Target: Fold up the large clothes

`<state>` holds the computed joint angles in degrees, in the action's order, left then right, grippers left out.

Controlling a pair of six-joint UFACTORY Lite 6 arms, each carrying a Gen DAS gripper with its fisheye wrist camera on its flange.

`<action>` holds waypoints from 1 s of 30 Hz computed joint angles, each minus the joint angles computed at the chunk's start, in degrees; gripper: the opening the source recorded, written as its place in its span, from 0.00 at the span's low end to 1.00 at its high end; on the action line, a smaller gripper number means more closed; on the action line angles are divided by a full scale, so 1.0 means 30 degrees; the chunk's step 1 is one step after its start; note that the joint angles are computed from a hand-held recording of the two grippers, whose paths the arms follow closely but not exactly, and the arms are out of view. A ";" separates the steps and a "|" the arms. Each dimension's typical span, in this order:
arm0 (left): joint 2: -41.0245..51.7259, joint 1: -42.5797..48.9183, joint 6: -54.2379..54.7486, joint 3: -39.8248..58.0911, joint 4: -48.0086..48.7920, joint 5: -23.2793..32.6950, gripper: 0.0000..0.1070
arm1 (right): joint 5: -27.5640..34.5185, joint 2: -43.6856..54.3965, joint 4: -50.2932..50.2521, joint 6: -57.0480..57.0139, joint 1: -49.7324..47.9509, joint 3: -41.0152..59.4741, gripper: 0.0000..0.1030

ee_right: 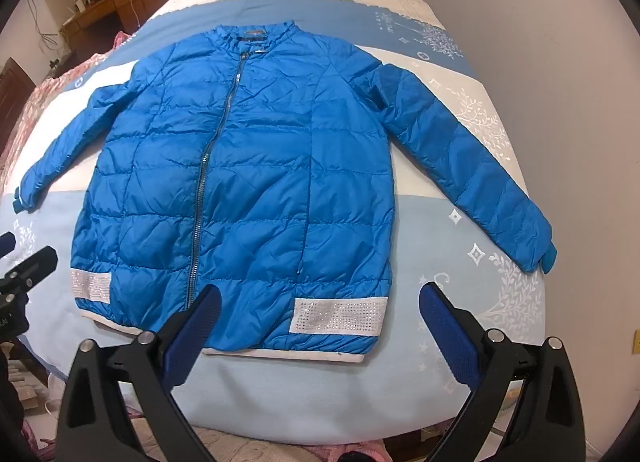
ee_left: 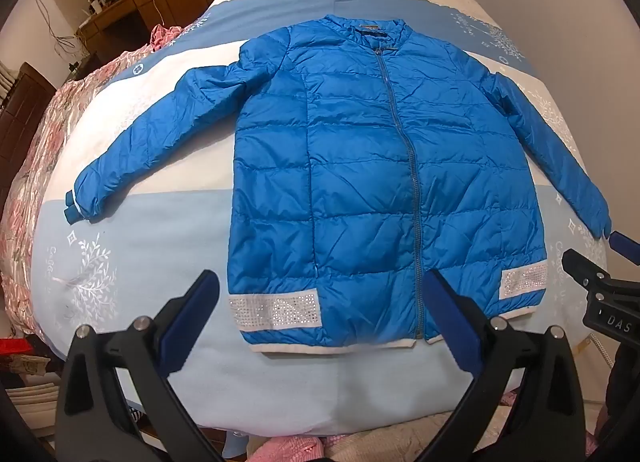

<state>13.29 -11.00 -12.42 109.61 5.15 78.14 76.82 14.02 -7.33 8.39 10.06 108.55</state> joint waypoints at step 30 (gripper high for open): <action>0.0562 0.0090 0.0329 0.0767 -0.0062 -0.0152 0.93 | -0.0194 0.0065 0.0336 0.0065 -0.0094 0.0166 0.96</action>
<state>14.98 -10.74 -11.43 111.91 4.96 77.68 76.23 14.21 -6.32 8.58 9.78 109.04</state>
